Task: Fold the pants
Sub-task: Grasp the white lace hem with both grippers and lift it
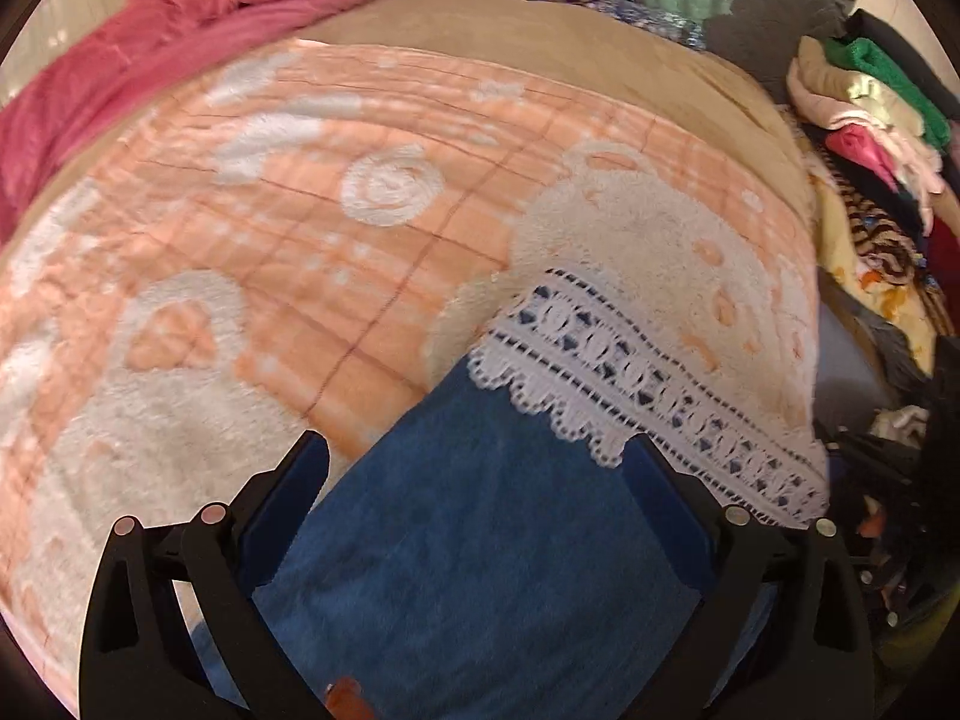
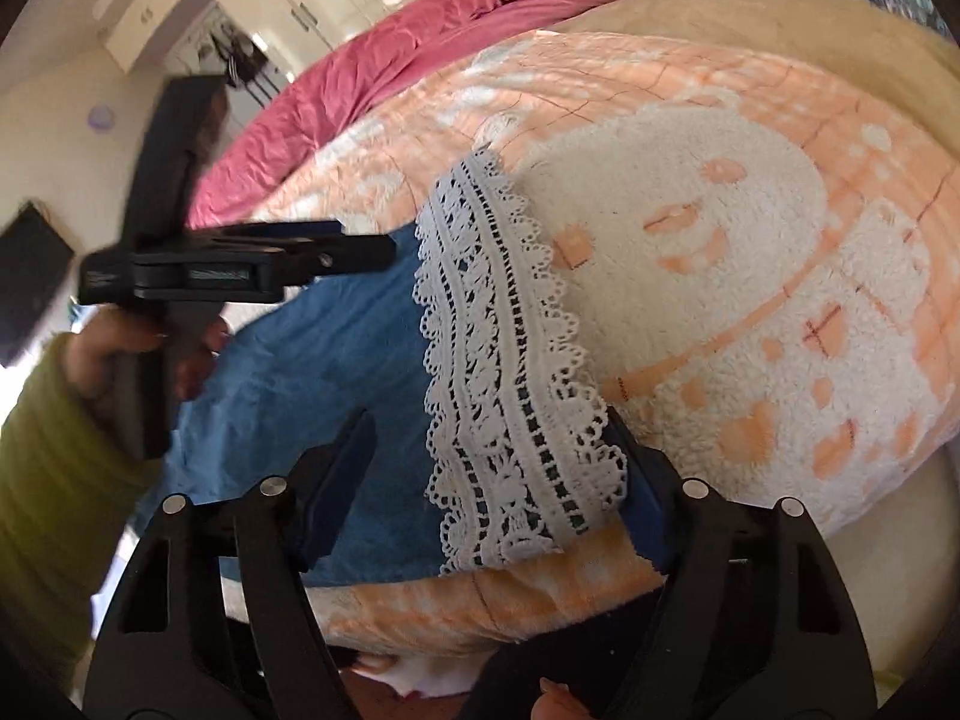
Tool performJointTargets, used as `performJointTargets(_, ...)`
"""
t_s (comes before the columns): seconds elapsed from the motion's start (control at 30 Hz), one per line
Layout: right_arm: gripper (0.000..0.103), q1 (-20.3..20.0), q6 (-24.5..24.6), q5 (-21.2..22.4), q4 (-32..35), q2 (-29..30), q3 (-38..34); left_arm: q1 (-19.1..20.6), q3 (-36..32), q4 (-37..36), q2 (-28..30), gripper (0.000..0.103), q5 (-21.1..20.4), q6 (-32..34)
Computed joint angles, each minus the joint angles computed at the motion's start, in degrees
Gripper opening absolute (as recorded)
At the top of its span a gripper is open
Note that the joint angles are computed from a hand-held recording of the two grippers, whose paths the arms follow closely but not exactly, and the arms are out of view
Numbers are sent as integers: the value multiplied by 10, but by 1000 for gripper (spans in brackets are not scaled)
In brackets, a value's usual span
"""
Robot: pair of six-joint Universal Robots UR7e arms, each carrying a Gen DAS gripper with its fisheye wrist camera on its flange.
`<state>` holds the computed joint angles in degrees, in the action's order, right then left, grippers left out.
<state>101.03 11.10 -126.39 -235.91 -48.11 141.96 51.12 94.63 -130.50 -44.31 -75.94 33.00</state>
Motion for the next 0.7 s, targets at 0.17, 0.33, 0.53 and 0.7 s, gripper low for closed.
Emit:
performJointTargets(0.17, 63, -10, -15, 27, -33, 7, 3, 10, -39, 44, 28, 94, -34, 30)
performJointTargets(0.33, 46, -17, -13, 41, -58, 9, 12, 26, -76, 85, 53, 68, -64, 34)
performJointTargets(0.53, 54, -12, -7, 30, -20, 6, 0, 29, -90, 116, 64, 68, -90, 63)
performJointTargets(0.7, 19, -35, -2, 79, -43, 5, 16, 31, -107, 139, 75, 52, -103, 47)
